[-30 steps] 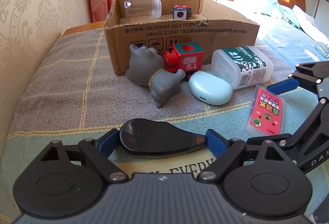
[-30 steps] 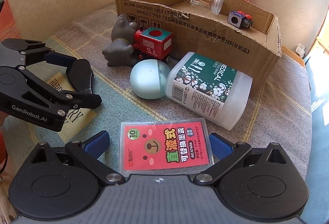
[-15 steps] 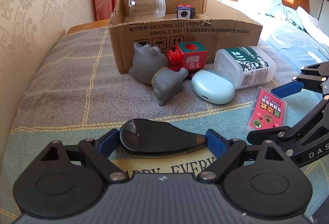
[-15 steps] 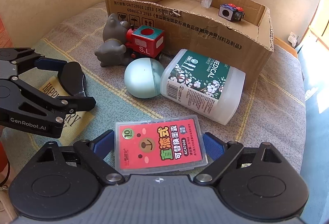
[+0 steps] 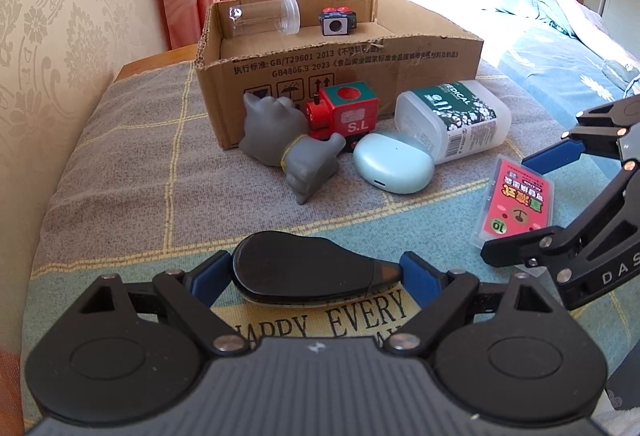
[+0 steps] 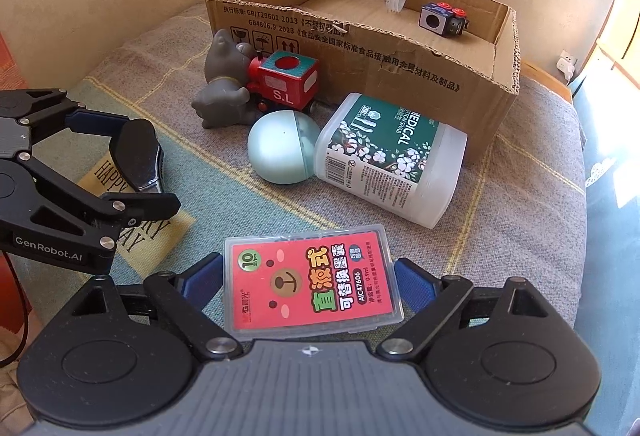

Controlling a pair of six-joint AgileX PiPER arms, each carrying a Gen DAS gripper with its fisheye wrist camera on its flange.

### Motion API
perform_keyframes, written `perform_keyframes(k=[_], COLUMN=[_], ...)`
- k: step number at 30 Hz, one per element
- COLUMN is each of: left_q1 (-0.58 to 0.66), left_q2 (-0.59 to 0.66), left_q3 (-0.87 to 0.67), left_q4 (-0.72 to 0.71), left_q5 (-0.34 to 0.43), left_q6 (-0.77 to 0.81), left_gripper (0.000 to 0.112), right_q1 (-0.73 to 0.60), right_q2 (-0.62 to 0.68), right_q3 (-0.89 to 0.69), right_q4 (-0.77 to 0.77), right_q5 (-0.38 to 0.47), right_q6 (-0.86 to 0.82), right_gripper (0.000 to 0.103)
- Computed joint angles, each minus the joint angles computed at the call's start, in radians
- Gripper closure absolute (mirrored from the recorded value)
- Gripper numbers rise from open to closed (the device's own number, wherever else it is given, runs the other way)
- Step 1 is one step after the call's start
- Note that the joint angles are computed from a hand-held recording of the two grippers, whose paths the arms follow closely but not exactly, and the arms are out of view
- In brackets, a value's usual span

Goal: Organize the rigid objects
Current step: 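Carry the black item and pink card case into the box and open both tools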

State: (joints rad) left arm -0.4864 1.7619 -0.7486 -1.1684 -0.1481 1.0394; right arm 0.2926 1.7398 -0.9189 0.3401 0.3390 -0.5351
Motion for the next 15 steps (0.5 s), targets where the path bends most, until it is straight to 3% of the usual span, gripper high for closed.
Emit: perform_keyframes(k=[4,15], left_q1=[0.012,0.044], left_q2=[-0.053,-0.135], left_q3=[0.006,-0.023], left_q4=[-0.113,-0.078], left_q5=[0.035,0.055], left_q6=[0.144,0.147], left_gripper=[0.023,0.023], right_q1=[-0.001,-0.052], right_q2=[-0.038,-0.103], right_q3=[0.002,-0.114], right_q4=[-0.030,-0.015], right_q5=[0.017,0.045], right_q6=[0.021,-0.029], right_gripper=[0.009,0.009])
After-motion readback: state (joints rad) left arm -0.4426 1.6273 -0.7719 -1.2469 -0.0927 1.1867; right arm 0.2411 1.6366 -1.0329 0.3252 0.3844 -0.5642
